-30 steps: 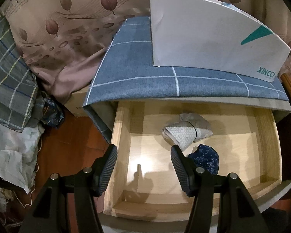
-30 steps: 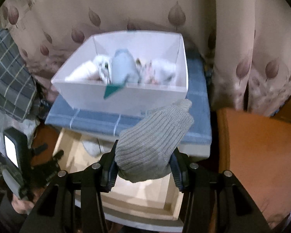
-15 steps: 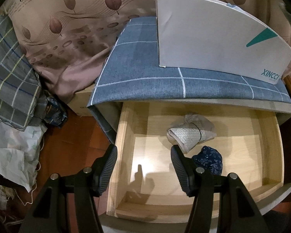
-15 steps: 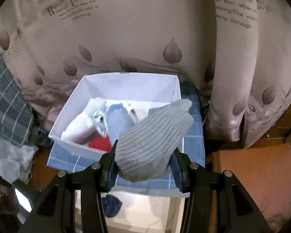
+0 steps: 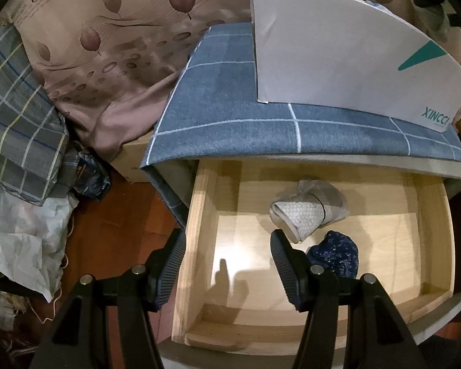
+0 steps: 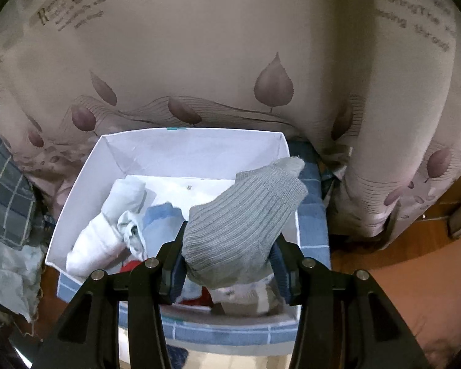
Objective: Take underwear out of drawer
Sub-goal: 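Lower the grey striped sock into the shoebox and open the right tool, then return the right tool into the drawer above the dark blue floral cloth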
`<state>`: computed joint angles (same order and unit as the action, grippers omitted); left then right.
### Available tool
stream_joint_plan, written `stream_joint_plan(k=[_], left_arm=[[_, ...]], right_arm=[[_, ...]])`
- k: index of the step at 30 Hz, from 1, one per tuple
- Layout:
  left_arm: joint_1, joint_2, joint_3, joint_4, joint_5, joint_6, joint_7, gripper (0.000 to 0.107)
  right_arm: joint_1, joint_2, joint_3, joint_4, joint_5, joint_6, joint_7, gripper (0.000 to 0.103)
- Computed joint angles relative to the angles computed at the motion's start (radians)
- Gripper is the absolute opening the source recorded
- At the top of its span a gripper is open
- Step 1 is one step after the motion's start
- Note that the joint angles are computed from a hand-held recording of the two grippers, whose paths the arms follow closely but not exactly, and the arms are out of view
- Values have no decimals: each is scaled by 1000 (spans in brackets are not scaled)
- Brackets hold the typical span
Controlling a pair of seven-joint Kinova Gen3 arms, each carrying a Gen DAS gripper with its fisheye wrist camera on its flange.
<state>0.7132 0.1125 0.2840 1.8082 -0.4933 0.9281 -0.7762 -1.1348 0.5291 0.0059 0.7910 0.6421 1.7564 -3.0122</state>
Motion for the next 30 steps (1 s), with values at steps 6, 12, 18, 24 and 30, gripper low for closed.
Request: stream_joint_plan(k=[6,12,18,24,30], left_arm=[[4,7,-3,-4,-4,12,4,59],[-3,7,-6,-4,6,12,-1,59],[-12,3,-7,-3,23,11,-16,59],[-13,3,-6,-4,24,12,-21,59],[-11,7,-6,-7,22,23,-19,59]], right_arm=[[42,9,-2,12,-29,-28,17,48],[78,27,-7,31,-74,-48,34,50],[87,44,-7,32,-89,-48,53,59],[71,58,2,-9,-87,-18,87,72],[25,47,16,-46,-56,16,85,79]])
